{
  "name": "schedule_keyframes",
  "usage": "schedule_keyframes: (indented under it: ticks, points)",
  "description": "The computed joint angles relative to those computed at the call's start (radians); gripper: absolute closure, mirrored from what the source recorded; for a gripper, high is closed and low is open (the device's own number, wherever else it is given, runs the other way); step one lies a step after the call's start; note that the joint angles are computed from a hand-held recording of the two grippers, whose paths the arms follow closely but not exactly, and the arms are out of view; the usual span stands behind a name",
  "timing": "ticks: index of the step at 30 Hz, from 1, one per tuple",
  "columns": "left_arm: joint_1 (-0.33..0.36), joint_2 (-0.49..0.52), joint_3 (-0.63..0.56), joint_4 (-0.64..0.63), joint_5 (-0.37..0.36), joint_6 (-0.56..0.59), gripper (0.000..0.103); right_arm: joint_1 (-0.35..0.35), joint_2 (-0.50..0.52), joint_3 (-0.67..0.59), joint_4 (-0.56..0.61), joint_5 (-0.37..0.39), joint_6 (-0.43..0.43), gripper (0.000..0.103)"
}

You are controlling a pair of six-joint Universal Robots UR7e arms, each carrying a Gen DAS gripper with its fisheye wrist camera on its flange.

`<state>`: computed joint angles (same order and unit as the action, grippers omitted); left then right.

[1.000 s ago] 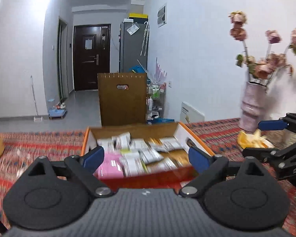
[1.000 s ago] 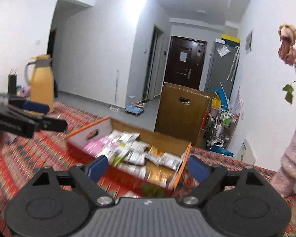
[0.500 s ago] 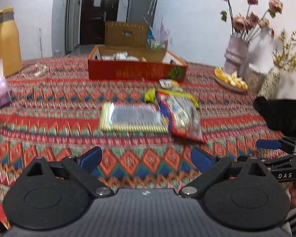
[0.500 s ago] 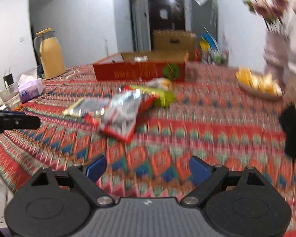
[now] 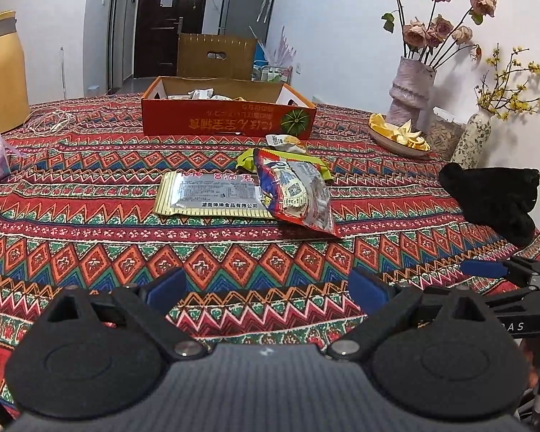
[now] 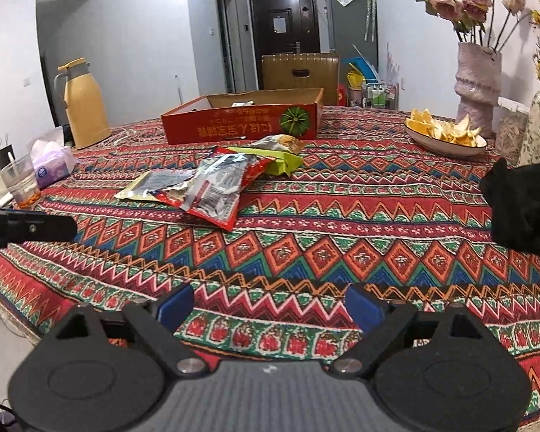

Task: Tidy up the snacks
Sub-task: 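Withdraw both tools from the box back toward the snack pile, then grasp the red-blue wafer bag with the left tool while the right tool grasps a cracker wrapper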

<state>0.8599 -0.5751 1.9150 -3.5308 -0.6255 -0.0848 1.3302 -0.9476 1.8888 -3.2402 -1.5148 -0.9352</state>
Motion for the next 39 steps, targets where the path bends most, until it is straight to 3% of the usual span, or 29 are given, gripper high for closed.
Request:
schedule_keyframes:
  ticks: [12, 25, 29, 32, 36, 39]
  points:
    - [0.06, 0.08, -0.206, 0.12, -0.042, 0.049, 0.005, -0.005, 0.051, -0.109, 0.047, -0.02, 0.037, 0.012]
    - [0.129, 0.274, -0.591, 0.254, -0.087, 0.212, 0.005, -0.006, 0.113, -0.231, 0.08, -0.043, 0.08, 0.012]
    - [0.149, 0.345, -0.723, 0.304, -0.068, 0.244, 0.006, -0.001, 0.127, -0.261, 0.084, -0.061, 0.089, 0.012]
    - [0.162, 0.375, -0.771, 0.296, -0.077, 0.288, 0.011, 0.0, 0.135, -0.276, 0.079, -0.069, 0.094, 0.012]
    - [0.172, 0.396, -0.789, 0.273, -0.064, 0.324, 0.038, 0.005, 0.159, -0.311, 0.084, -0.09, 0.11, 0.012]
    - [0.17, 0.387, -0.768, 0.235, -0.073, 0.349, 0.042, 0.014, 0.182, -0.343, 0.095, -0.104, 0.11, 0.012]
